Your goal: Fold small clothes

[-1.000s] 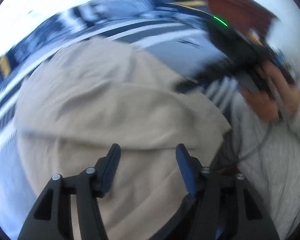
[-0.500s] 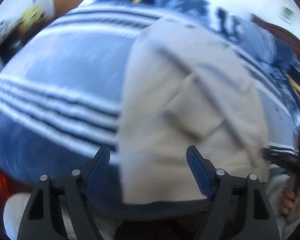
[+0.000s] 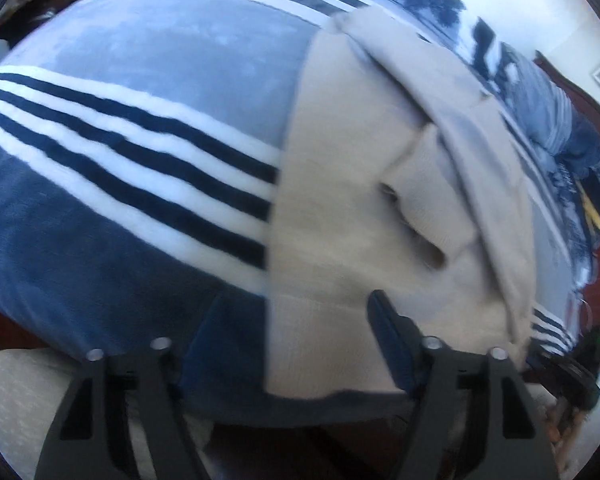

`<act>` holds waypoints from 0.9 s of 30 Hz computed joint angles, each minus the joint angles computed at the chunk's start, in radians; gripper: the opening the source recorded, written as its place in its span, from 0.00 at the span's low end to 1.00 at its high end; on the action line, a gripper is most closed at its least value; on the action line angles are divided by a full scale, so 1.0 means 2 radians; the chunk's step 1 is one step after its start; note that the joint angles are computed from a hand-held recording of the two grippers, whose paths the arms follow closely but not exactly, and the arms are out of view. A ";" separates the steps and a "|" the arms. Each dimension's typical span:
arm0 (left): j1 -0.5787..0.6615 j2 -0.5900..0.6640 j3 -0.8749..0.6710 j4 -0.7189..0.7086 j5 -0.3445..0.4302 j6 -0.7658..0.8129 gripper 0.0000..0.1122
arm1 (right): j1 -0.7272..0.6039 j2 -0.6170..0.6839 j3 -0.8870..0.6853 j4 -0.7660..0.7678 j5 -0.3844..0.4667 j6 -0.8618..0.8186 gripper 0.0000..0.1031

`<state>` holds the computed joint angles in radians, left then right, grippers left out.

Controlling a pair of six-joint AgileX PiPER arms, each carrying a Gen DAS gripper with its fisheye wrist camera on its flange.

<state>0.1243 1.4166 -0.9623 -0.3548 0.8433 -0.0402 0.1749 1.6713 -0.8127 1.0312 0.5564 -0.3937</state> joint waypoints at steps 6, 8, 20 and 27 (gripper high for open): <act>-0.025 -0.001 0.009 0.037 -0.010 -0.054 0.40 | 0.030 0.007 -0.014 -0.047 -0.011 0.060 0.08; -0.031 0.000 0.010 0.035 -0.014 -0.058 0.22 | 0.032 0.015 -0.019 -0.055 -0.011 0.065 0.08; 0.015 -0.098 -0.016 -0.062 0.084 -0.022 0.08 | -0.049 -0.101 0.052 0.006 0.012 0.011 0.03; -0.088 -0.106 0.011 0.047 0.076 -0.117 0.08 | -0.092 -0.196 0.070 -0.088 0.057 0.083 0.02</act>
<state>-0.0515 1.2049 -0.9395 -0.2608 0.9949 -0.2735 -0.0085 1.2784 -0.6730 0.8552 0.6694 -0.2270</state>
